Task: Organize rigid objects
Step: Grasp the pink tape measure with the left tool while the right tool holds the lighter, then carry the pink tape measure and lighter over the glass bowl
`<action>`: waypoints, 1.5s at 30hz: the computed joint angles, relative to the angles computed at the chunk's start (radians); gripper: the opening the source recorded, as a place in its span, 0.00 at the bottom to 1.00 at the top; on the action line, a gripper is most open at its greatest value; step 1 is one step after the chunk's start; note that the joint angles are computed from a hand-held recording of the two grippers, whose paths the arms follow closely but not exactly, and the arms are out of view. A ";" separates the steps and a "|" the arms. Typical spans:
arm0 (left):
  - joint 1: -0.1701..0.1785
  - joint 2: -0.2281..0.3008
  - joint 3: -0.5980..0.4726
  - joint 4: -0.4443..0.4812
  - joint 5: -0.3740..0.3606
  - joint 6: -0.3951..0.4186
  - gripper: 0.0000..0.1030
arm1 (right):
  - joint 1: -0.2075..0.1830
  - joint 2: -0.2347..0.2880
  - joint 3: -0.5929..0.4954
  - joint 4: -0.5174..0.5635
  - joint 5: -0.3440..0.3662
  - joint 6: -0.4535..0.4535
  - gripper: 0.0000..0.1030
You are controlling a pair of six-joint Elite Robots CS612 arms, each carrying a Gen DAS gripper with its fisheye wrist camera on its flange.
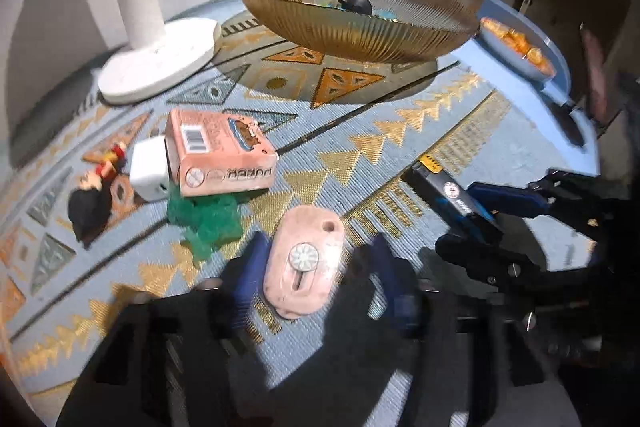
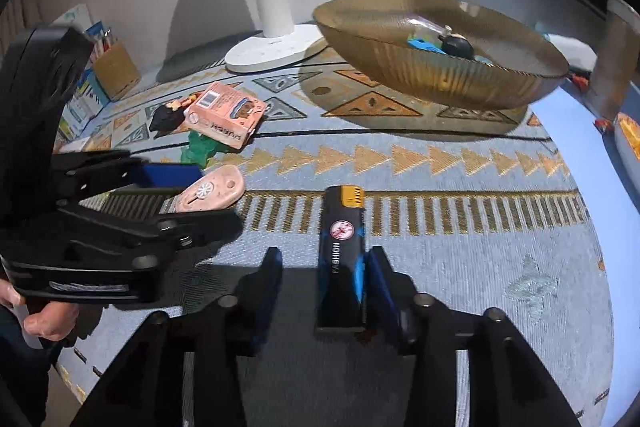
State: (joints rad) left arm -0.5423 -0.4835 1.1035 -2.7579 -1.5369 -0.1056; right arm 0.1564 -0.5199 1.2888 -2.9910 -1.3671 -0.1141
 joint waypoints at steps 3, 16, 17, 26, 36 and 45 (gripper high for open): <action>-0.008 -0.003 0.010 -0.013 0.042 -0.009 0.36 | 0.014 0.006 -0.011 -0.002 -0.062 -0.020 0.42; -0.012 -0.088 0.197 -0.219 0.032 -0.148 0.36 | -0.002 -0.051 0.094 -0.118 -0.093 -0.033 0.22; -0.013 -0.088 0.200 -0.225 0.030 -0.152 0.36 | -0.006 -0.056 0.103 -0.121 -0.103 -0.033 0.22; -0.028 -0.077 0.190 -0.213 0.033 -0.147 0.36 | -0.040 -0.068 0.151 -0.109 -0.093 0.017 0.22; -0.026 -0.067 0.180 -0.189 0.037 -0.159 0.36 | -0.032 -0.053 0.143 -0.123 -0.100 0.022 0.35; -0.034 -0.067 0.179 -0.196 0.055 -0.149 0.36 | -0.033 -0.055 0.150 -0.131 -0.041 0.025 0.22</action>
